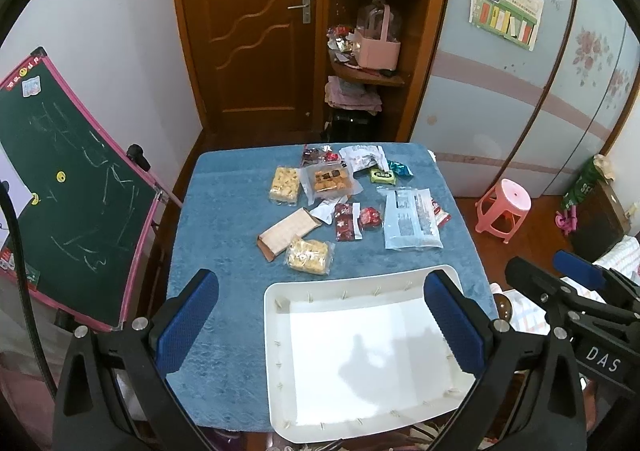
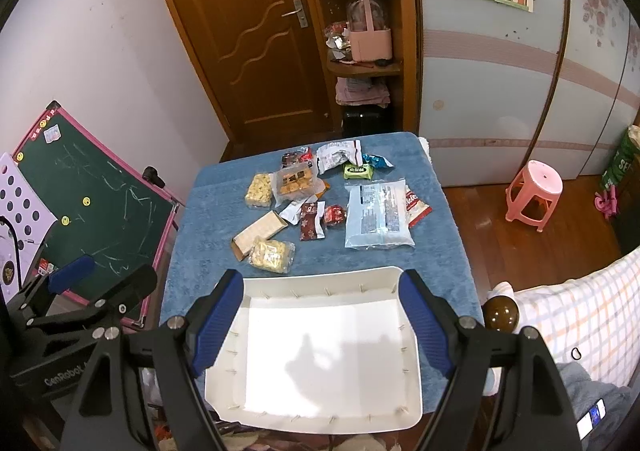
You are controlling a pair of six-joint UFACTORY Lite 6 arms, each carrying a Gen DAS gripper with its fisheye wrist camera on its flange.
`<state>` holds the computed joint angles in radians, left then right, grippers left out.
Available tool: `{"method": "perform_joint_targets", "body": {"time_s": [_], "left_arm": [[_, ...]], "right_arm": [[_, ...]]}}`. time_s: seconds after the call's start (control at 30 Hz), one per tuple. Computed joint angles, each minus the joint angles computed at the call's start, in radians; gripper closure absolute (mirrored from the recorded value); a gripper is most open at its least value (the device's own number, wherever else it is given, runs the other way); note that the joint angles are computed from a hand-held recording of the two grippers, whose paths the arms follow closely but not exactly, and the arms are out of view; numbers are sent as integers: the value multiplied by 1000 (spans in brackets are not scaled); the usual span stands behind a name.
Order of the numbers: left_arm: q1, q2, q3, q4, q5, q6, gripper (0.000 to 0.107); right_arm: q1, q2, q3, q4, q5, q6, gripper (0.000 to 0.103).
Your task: Organize snacks
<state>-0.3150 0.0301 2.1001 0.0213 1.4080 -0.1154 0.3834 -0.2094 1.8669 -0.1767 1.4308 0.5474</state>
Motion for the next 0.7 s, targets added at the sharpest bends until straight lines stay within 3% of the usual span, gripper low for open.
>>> {"method": "perform_joint_targets", "body": {"time_s": [0.7], "left_arm": [[114, 83, 124, -114, 9, 122, 5]], "right_arm": [[28, 118, 146, -29, 47, 8, 22]]}}
